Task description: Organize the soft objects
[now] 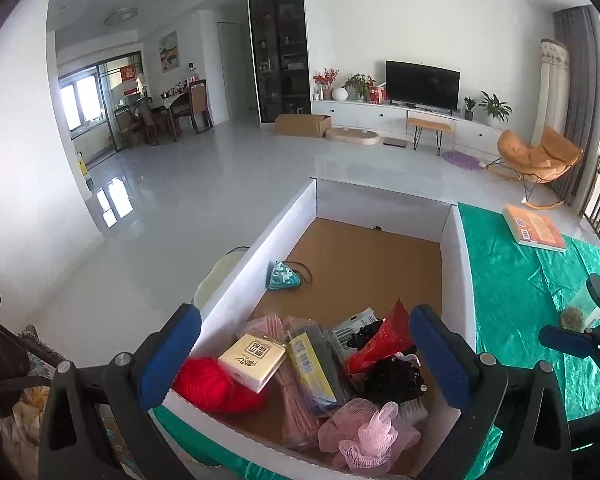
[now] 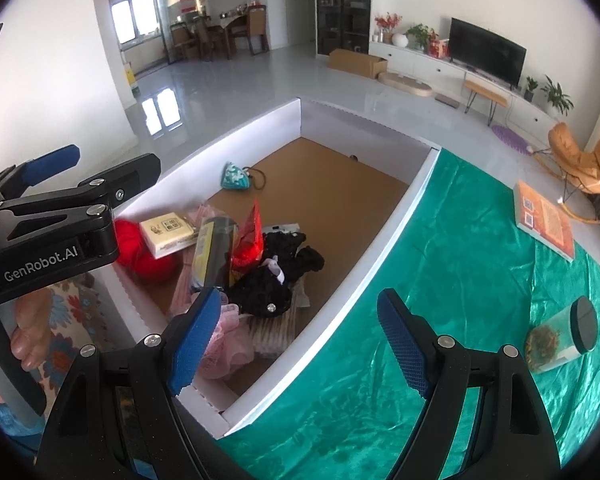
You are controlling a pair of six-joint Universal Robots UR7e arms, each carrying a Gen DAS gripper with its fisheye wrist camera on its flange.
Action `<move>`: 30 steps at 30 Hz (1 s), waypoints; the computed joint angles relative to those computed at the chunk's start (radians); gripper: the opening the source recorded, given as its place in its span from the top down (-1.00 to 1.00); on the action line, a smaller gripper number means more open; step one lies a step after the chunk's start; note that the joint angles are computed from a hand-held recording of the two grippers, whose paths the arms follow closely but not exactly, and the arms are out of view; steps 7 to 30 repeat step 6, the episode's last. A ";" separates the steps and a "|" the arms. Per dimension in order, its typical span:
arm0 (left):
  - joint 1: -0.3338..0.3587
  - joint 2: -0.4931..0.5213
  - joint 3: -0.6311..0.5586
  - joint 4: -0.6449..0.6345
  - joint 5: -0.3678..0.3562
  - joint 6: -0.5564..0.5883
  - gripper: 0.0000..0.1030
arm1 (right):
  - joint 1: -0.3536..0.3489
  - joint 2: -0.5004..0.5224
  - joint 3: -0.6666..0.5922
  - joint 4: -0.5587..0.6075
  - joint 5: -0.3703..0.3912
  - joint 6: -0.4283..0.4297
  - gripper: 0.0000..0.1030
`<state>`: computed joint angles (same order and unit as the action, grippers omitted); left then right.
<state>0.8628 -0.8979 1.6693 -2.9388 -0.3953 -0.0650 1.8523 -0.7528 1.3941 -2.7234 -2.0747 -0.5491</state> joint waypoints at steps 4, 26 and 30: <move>0.001 -0.007 0.021 0.004 0.019 -0.043 -1.00 | 0.001 0.006 -0.004 0.005 0.005 0.006 -0.61; 0.002 -0.005 0.028 0.005 0.030 -0.052 -1.00 | 0.001 0.007 -0.002 0.004 0.009 0.006 -0.61; 0.002 -0.005 0.028 0.005 0.030 -0.052 -1.00 | 0.001 0.007 -0.002 0.004 0.009 0.006 -0.61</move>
